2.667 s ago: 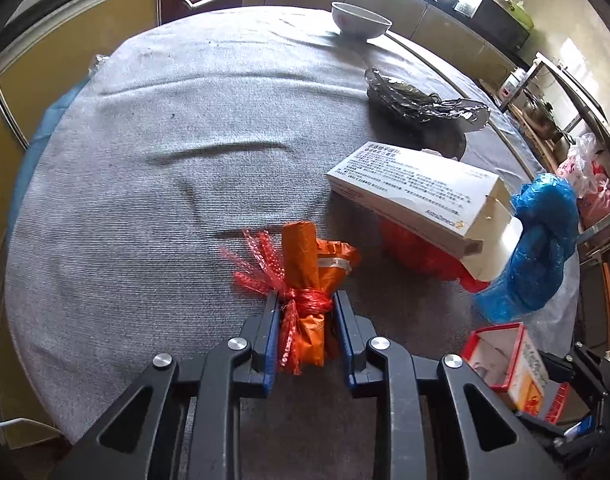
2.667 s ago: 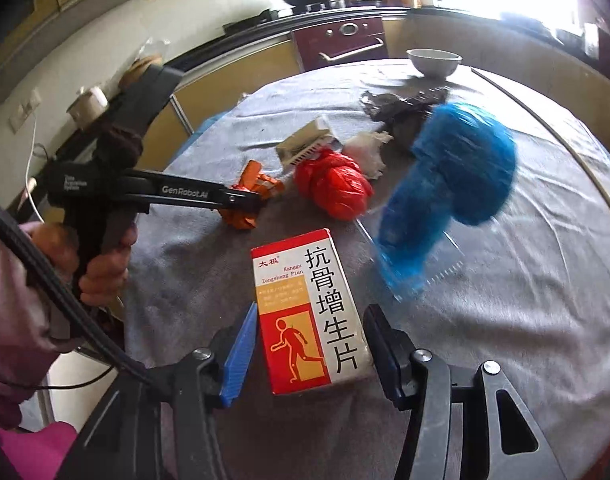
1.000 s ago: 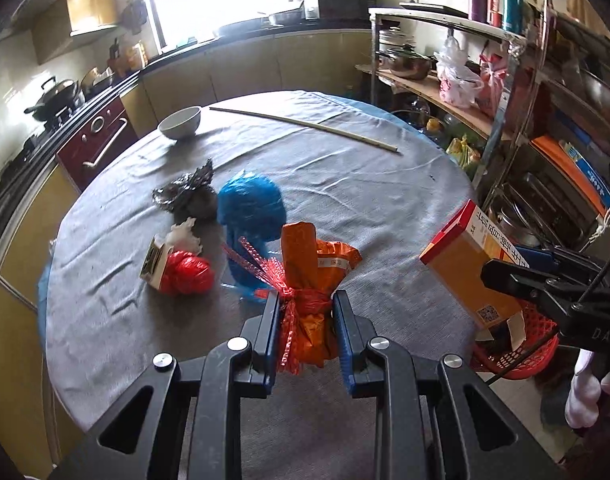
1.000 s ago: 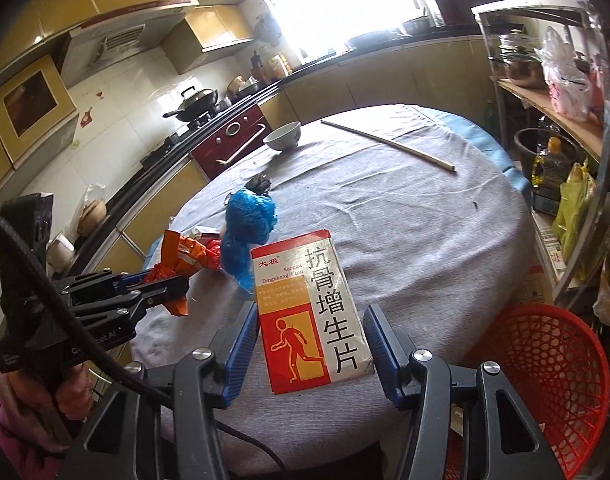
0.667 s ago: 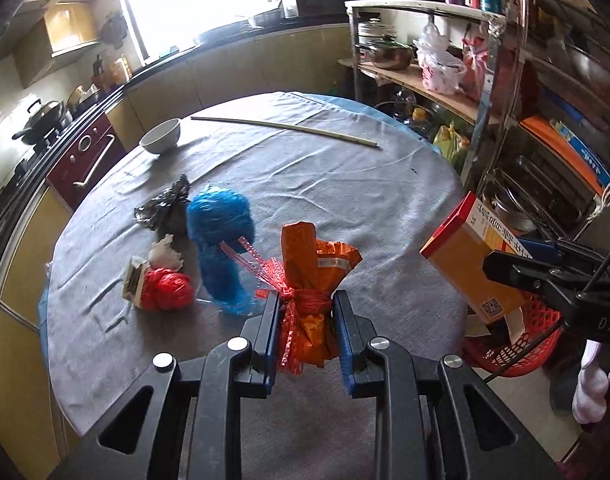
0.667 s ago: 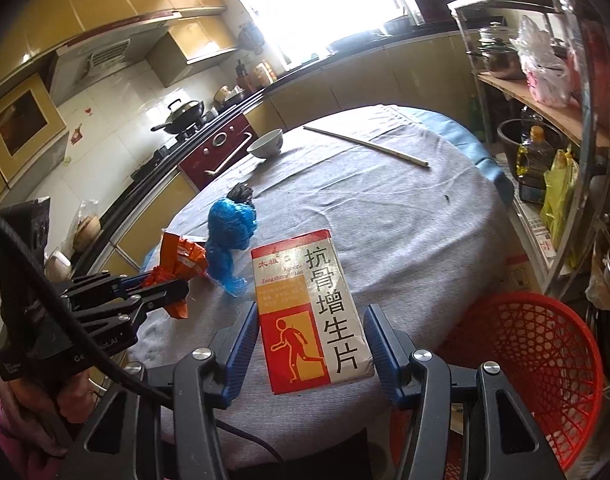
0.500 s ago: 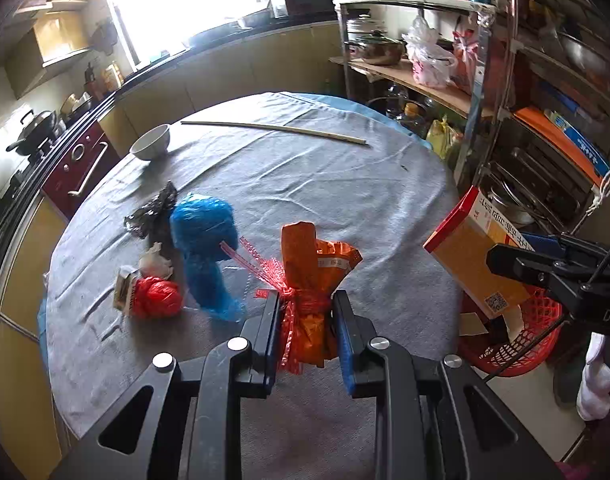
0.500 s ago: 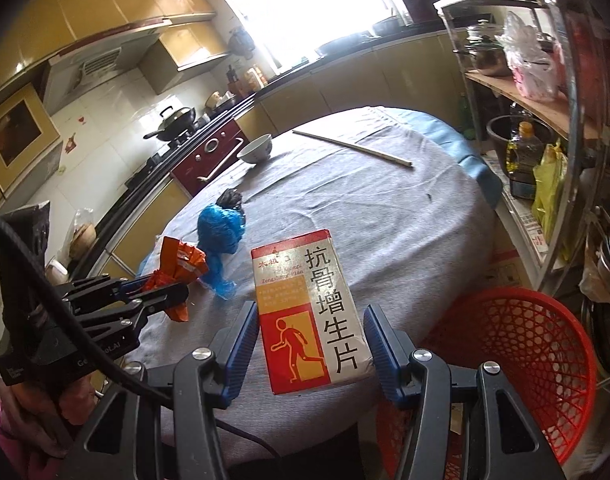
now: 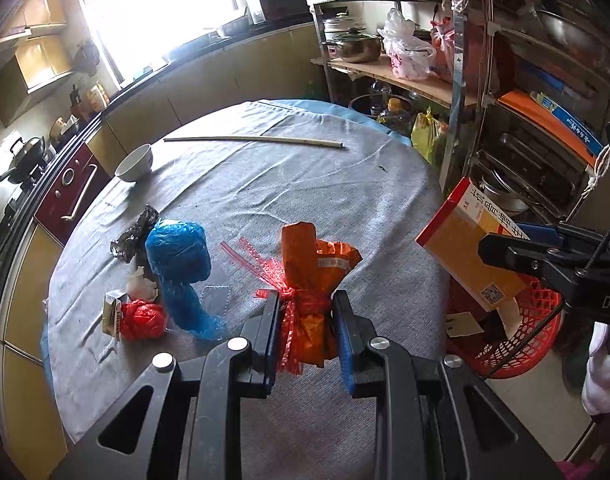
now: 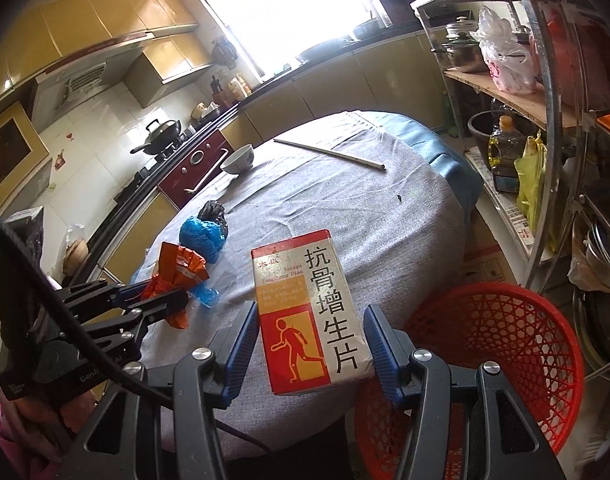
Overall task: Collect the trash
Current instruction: 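Lift and carry the medicine box and orange bag toward the red basket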
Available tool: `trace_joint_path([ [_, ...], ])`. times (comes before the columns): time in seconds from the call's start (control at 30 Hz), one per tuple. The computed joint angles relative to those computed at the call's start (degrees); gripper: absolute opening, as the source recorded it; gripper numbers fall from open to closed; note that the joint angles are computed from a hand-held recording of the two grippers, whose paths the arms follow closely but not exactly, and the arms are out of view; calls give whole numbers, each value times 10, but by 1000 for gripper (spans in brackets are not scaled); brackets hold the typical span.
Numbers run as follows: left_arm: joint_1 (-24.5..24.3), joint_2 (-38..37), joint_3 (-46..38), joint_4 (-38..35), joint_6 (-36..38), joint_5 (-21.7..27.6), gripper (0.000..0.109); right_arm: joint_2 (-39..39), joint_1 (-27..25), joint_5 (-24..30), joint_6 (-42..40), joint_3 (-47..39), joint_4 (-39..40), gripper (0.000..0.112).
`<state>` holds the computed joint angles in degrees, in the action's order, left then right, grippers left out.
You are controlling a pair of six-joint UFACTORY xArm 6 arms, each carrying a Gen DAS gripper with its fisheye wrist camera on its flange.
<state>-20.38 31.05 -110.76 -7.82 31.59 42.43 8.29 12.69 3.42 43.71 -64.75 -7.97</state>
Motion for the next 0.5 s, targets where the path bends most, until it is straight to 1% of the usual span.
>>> trace_joint_path([
  [0.17,-5,4,-5,8,-7,-5,27,-2,-4,0,15,3,-16,57],
  [0.37,-18,3,-1,6,4,-14,27,-19,-20,15,103,18,-112,57],
  [0.5,-31,6,0,5,14,-17,27,-42,-32,23,147,46,-151,57],
])
